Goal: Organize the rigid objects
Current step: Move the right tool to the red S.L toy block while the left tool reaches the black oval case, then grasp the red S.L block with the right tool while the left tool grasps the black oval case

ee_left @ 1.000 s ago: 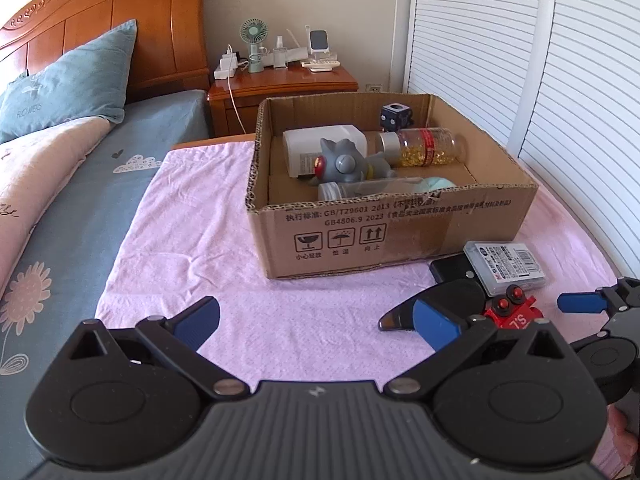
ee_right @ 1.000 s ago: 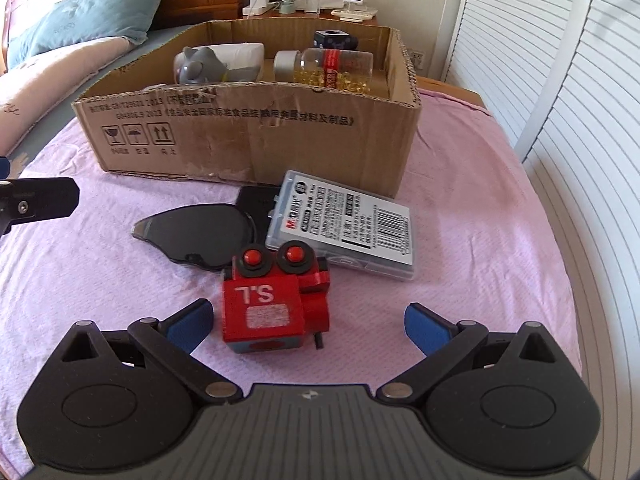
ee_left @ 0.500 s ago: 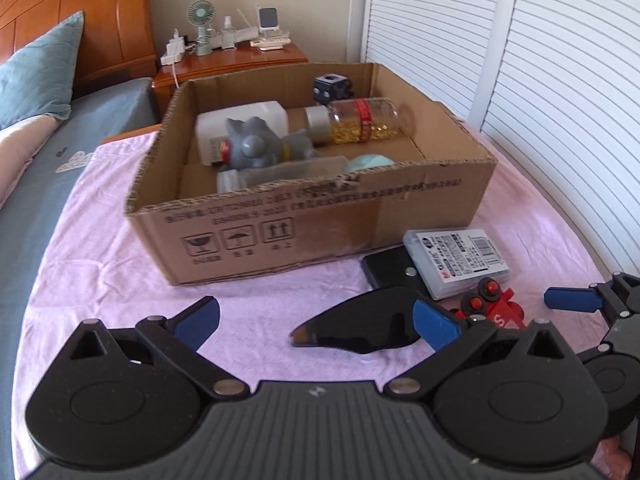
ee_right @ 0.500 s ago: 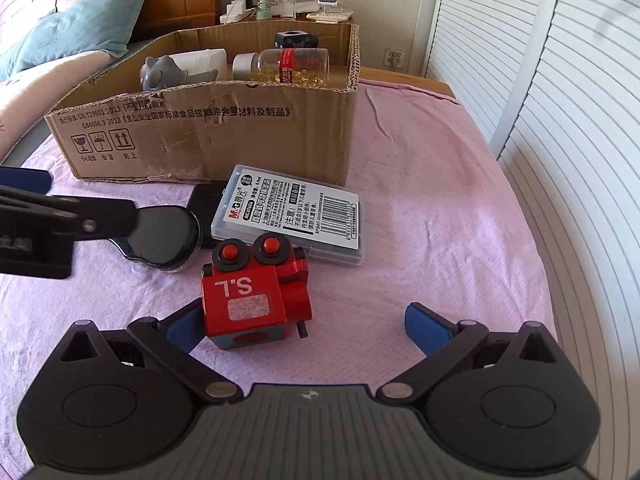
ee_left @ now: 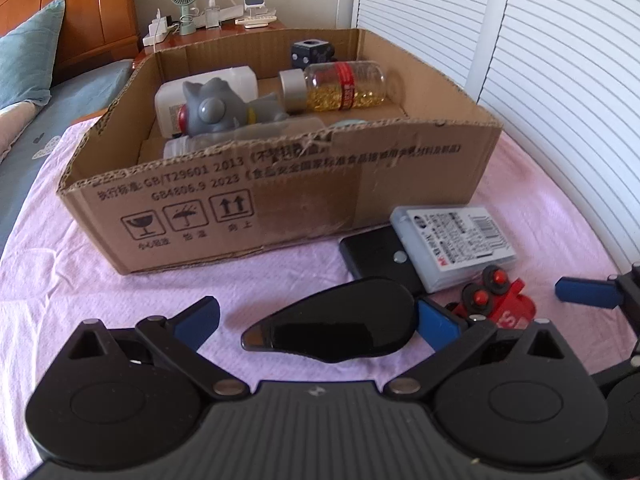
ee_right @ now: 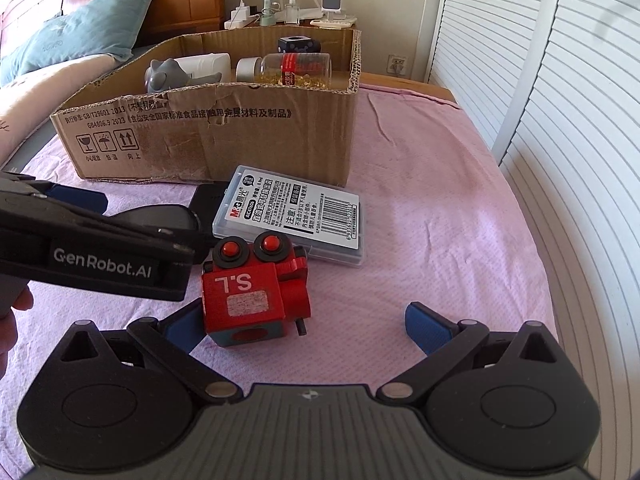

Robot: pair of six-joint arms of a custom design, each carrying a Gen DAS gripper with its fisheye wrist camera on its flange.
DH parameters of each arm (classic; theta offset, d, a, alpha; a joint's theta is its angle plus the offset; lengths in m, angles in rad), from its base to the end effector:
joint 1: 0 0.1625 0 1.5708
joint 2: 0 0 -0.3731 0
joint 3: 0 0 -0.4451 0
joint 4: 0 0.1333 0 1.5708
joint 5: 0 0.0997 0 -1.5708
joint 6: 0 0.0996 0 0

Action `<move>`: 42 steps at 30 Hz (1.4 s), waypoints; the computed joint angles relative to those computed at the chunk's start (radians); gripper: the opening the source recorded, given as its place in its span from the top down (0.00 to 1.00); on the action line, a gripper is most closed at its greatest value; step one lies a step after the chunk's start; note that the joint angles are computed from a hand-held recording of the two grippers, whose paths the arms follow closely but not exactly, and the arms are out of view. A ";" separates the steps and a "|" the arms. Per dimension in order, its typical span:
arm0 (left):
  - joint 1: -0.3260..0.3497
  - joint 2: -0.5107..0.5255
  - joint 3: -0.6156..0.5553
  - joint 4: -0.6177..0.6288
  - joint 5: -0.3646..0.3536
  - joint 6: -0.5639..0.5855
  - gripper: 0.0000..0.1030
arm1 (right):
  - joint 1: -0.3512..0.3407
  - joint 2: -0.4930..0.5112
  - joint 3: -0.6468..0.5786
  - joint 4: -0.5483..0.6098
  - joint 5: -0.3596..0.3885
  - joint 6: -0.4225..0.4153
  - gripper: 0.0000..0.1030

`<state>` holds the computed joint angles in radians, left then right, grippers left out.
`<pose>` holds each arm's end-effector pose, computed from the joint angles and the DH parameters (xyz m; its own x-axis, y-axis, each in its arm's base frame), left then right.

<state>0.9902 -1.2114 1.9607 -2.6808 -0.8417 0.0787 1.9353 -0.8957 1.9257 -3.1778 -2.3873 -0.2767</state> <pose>-0.1493 -0.5916 0.1743 -0.7099 0.2733 -0.6491 0.5708 0.7632 -0.3028 0.2646 -0.5231 0.0694 -0.6702 -0.0914 0.7366 -0.5009 0.7880 -0.3579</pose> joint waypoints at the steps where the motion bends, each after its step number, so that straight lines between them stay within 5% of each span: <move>1: 0.001 -0.006 0.005 0.002 0.005 0.000 0.01 | 0.000 0.000 0.000 0.001 -0.001 0.002 0.00; 9: 0.014 -0.071 0.079 -0.061 0.033 0.036 0.00 | 0.001 0.005 0.003 -0.022 -0.004 -0.004 0.00; 19: 0.044 -0.055 0.071 -0.151 -0.033 0.163 0.01 | -0.001 0.002 0.009 -0.034 0.005 -0.019 0.00; 31: 0.051 -0.059 0.066 -0.152 -0.084 0.216 0.13 | -0.003 0.005 0.014 -0.062 0.016 -0.042 0.00; 42: 0.056 -0.102 0.096 -0.151 -0.055 0.191 0.13 | -0.011 0.002 0.001 0.007 0.159 -0.176 0.00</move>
<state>1.0463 -1.3132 2.0564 -2.8318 -0.8968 0.2693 1.9241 -0.8940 1.9270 -3.1713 -2.2287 -0.4526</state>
